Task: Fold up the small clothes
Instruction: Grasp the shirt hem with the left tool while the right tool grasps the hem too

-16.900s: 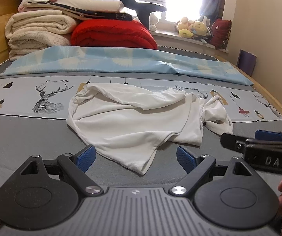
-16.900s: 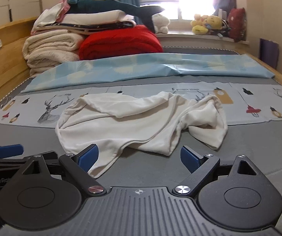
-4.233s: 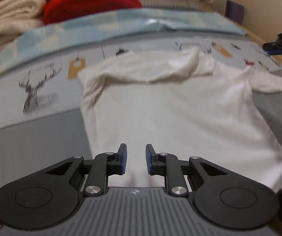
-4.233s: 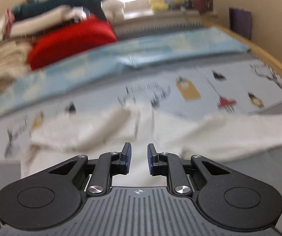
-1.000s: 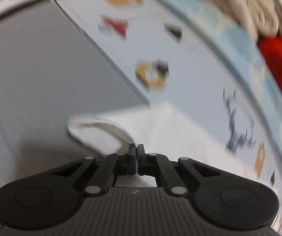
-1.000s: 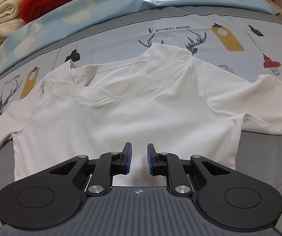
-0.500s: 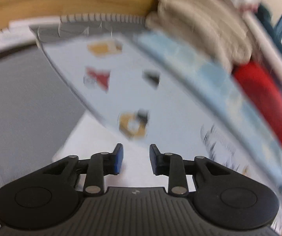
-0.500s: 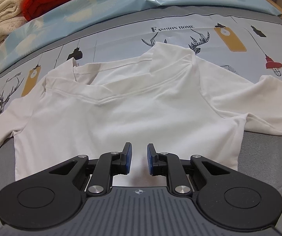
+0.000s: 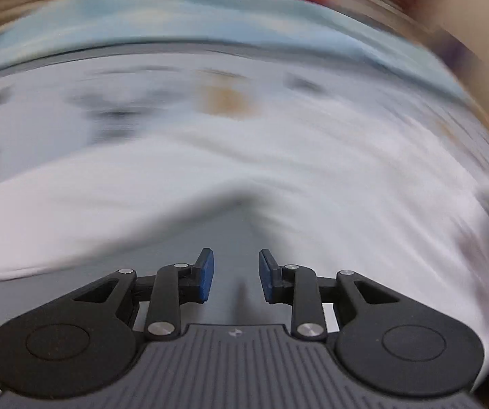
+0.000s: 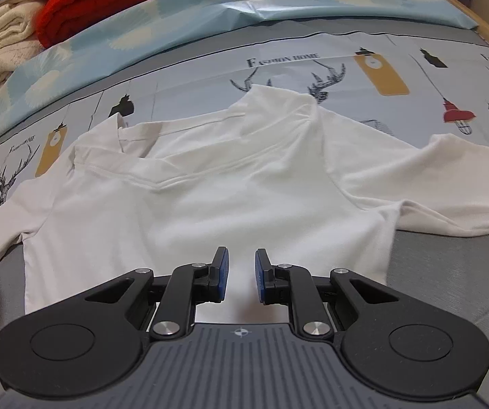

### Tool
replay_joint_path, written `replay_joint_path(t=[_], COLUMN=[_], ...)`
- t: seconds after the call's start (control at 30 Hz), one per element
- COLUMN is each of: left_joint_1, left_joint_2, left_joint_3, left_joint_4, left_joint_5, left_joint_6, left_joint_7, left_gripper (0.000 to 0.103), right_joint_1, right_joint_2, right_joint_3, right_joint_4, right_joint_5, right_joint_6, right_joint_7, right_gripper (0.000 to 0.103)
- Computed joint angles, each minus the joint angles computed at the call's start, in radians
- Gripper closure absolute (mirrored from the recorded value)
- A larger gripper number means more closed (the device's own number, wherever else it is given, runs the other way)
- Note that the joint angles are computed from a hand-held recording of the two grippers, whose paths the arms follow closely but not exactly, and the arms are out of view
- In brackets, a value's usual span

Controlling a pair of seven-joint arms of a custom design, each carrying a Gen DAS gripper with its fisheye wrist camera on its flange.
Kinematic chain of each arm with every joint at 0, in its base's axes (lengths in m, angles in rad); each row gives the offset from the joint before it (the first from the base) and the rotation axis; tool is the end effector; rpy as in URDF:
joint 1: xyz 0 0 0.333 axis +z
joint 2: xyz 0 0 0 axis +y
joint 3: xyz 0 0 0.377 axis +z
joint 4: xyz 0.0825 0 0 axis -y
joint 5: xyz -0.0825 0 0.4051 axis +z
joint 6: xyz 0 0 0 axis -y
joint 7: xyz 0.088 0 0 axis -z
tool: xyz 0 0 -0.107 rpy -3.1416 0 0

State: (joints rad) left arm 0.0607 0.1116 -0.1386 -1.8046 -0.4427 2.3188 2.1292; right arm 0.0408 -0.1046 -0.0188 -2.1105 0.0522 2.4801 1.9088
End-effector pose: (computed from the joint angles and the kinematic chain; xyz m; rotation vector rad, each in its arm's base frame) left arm 0.6540 -0.0547 0.5774 -1.6091 2.4129 -0.8074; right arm 0.5718 0.0120 0.5656 -1.5530 2.2196 -0.3234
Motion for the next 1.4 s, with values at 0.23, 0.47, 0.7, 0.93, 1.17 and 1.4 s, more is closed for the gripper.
replay_joint_path(t=[0.23,0.47,0.7,0.93,1.17,1.4], left_joint_1=[-0.088,-0.115,-0.116,-0.13,-0.138,-0.156], left_joint_2=[-0.108,-0.223,-0.293,-0.288,-0.326,-0.367], left_joint_3=[-0.029,0.021,0.049,0.043,0.053,0.058], left_joint_4=[-0.141,-0.218,-0.326,-0.366,-0.407,-0.474], left_joint_5=[0.06,0.246,0.151,0.275,0.304,0.335], left_joint_6=[-0.263,-0.484,-0.295,-0.265,-0.229,-0.228], left_joint_7=[0.24,0.309,0.025,-0.011,-0.079,-0.032], left_gripper=[0.071,0.074,0.073,0.073,0.082,0.096], right_joint_1=[-0.027,-0.063,-0.115,-0.141,-0.154,-0.151], right_joint_2=[-0.06,-0.13,-0.22,-0.311,-0.43,-0.495], right_joint_3=[-0.021,-0.053,-0.071,-0.077,-0.063,-0.022], right_joint_4=[-0.046,-0.102,-0.203,-0.338,-0.417,-0.459], right_joint_5=[0.035,0.102,0.118,0.136,0.157,0.132], right_joint_6=[0.009,-0.009,-0.099,-0.29,-0.323,-0.332], right_joint_7=[-0.04,-0.131,-0.232,-0.286,-0.329,-0.315], right_gripper=[0.086,0.085,0.085,0.085,0.085,0.088])
